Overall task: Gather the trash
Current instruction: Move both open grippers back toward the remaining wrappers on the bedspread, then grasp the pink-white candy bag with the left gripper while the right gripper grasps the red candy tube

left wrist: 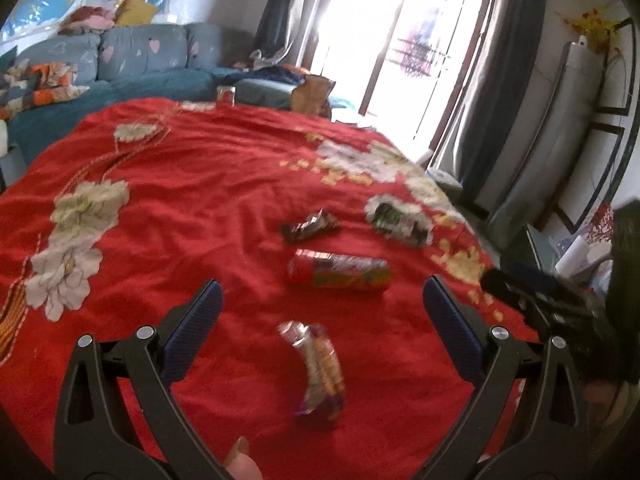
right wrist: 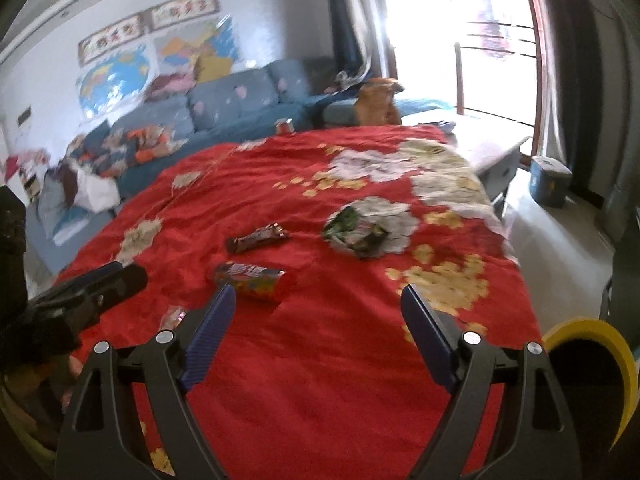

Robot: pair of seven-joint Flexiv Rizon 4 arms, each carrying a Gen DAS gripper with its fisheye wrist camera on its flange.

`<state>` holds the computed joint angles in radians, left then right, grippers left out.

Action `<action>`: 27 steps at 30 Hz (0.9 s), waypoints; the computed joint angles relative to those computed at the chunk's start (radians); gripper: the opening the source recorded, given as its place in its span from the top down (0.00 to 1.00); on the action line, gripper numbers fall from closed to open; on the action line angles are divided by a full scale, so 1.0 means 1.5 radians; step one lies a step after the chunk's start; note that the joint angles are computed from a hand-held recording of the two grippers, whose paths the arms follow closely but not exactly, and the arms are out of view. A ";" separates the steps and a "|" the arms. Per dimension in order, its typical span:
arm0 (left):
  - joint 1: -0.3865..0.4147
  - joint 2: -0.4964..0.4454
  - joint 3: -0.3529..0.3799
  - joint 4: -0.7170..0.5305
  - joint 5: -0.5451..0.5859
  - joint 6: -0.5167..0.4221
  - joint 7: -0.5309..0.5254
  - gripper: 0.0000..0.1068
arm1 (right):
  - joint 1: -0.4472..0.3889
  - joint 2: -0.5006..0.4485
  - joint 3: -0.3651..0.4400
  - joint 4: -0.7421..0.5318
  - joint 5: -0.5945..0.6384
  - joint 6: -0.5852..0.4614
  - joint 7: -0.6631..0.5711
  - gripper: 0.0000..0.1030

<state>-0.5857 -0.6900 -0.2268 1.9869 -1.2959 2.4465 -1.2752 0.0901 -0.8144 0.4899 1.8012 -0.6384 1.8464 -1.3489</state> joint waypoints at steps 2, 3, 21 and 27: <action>0.002 0.002 -0.004 0.008 -0.013 -0.010 0.005 0.14 | -0.025 -0.027 0.045 -0.024 -0.032 -0.037 -0.015 0.20; 0.003 0.003 -0.005 0.012 -0.015 -0.016 0.003 0.14 | -0.040 -0.047 0.076 -0.042 -0.045 -0.067 -0.031 0.20; -0.022 -0.006 0.039 0.022 0.005 -0.171 -0.023 0.58 | 0.008 -0.164 0.184 -0.225 0.010 -0.343 -0.284 0.21; -0.019 -0.008 0.042 0.026 0.018 -0.173 -0.037 0.75 | 0.036 -0.174 0.186 -0.262 0.048 -0.385 -0.346 0.30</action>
